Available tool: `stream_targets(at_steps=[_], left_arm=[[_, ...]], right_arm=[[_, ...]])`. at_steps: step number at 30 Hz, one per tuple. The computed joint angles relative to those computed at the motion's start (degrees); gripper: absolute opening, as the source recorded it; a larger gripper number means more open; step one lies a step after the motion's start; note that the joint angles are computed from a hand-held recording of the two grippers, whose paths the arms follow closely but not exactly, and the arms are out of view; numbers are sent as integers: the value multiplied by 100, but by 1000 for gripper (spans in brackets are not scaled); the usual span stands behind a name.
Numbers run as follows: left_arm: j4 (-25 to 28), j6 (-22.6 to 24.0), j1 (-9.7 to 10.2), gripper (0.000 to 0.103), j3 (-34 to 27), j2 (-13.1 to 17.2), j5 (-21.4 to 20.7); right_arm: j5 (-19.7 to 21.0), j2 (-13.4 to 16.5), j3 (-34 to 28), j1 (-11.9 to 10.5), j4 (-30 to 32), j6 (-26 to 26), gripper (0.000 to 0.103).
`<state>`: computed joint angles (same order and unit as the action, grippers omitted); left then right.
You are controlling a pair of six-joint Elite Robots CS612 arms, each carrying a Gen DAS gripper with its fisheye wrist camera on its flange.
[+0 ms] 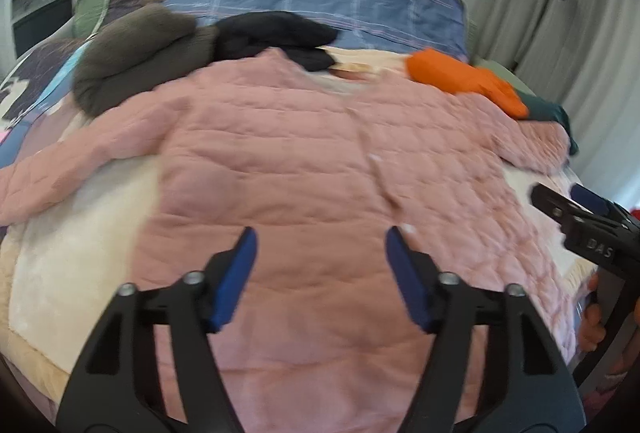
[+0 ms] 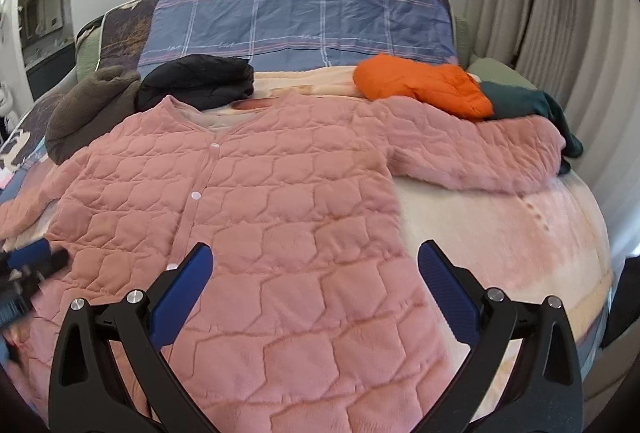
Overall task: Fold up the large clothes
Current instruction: 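Grasp a pink jacket sleeve with the left tool and fold it across the body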
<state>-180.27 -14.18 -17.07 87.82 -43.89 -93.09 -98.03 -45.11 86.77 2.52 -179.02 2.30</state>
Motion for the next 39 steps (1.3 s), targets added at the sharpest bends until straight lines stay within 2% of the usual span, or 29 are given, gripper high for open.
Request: stream_targets(at_steps=[2,4,8,10,12,14,16,19,21,22,23,24,25,28,30,33,36,39], left_arm=[[29,-325,196,50,-135,94,-24],[269,-1000,461,47,-349,229,18],[495,-2462,986,45,-604,490,-153],[552,-2966,1207,47,-709,624,-290],[593,-3208,1348,57,-846,748,-400],[649,-3554,1454,67,-977,857,-340],[573,-3838,1519,68,-1076,943,-215],[788,-4256,1579,68,-1260,1021,-141],[817,-4491,1624,65,-1340,1065,-122],[807,-4603,1629,53,-1378,1085,-36],[810,-4658,1639,30,-1416,1090,138],[852,-4596,1615,19,-1441,1062,316],[837,-4508,1612,14,-1445,1034,406],[666,-3916,1401,12,-1445,836,1196],[364,-3154,1165,12,-1552,740,1691],[24,-1679,757,12,-1963,771,1965],[63,-153,282,13,-2525,971,1901],[561,1079,-106,25,-3067,1272,1680]], right_arm=[[-110,60,-92,18,-8,-46,102],[-185,123,-222,16,92,-120,102],[-371,236,-450,17,274,-283,102],[-503,311,-594,16,374,-362,102],[-574,389,-752,6,496,-302,102],[-501,435,-859,-18,595,-73,102],[-247,467,-941,-59,689,184,102],[-68,519,-1013,-65,651,250,102],[-82,549,-1033,-52,580,184,102],[-63,558,-1043,-56,582,147,102],[-31,561,-1049,-68,603,125,102],[4,558,-1044,-84,612,124,102],[21,556,-1037,-95,612,132,102],[74,526,-984,-165,562,140,102],[67,502,-927,-222,474,186,102],[119,452,-816,-331,363,385,102],[208,396,-685,-438,302,541,102],[175,339,-514,-553,230,677,102]])
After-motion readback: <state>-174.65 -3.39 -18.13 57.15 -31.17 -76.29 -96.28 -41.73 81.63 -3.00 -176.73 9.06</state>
